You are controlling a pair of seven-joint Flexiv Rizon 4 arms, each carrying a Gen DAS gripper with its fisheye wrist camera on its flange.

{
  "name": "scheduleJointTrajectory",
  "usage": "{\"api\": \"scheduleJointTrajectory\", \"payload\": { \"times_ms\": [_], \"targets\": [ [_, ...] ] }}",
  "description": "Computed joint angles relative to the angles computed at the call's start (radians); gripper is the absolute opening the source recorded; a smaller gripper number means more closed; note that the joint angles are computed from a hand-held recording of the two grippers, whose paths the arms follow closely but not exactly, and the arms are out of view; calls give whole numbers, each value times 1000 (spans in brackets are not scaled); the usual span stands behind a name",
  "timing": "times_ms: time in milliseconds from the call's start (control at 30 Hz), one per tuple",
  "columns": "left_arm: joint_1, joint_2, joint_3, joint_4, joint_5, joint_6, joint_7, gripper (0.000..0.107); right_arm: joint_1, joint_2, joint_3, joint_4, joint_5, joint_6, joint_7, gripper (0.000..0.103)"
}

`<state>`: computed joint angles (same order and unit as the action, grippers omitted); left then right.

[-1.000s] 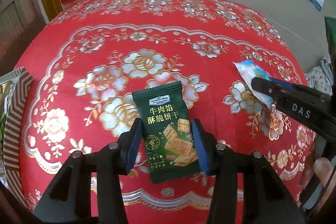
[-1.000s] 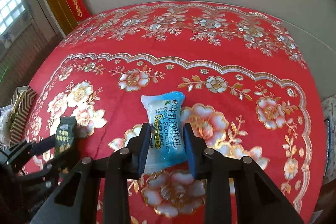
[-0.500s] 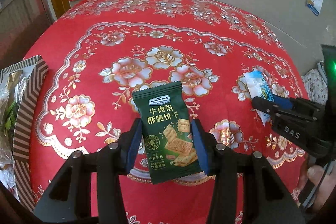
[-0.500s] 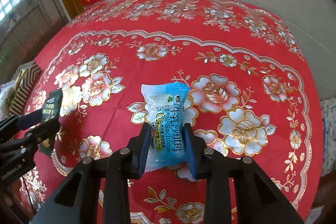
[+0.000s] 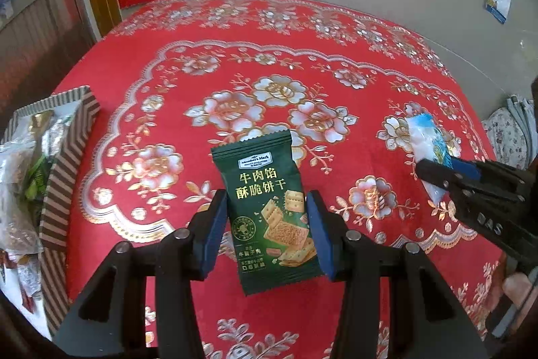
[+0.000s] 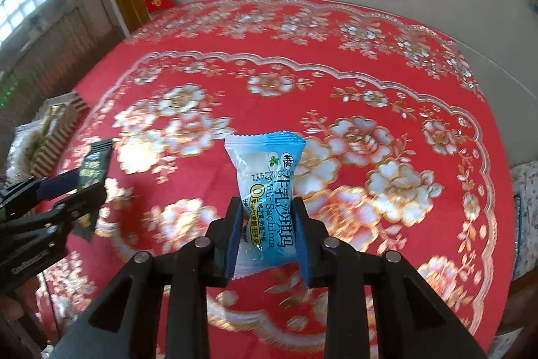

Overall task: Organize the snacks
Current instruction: 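Carry the green cracker packet and blue candy over the striped tray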

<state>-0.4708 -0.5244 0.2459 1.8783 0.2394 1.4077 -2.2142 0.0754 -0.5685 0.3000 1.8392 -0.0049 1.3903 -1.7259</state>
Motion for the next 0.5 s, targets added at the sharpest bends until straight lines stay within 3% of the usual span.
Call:
{"api": "scheduleJointTrajectory", "payload": {
  "times_ms": [267, 500],
  "targets": [
    [-51, 52, 85, 58, 88, 23, -82, 49, -59, 44, 144, 65, 100, 53, -76, 28],
    [-68, 112, 139, 113, 191, 34, -172, 49, -47, 58, 204, 90, 144, 67, -101, 28]
  ]
}}
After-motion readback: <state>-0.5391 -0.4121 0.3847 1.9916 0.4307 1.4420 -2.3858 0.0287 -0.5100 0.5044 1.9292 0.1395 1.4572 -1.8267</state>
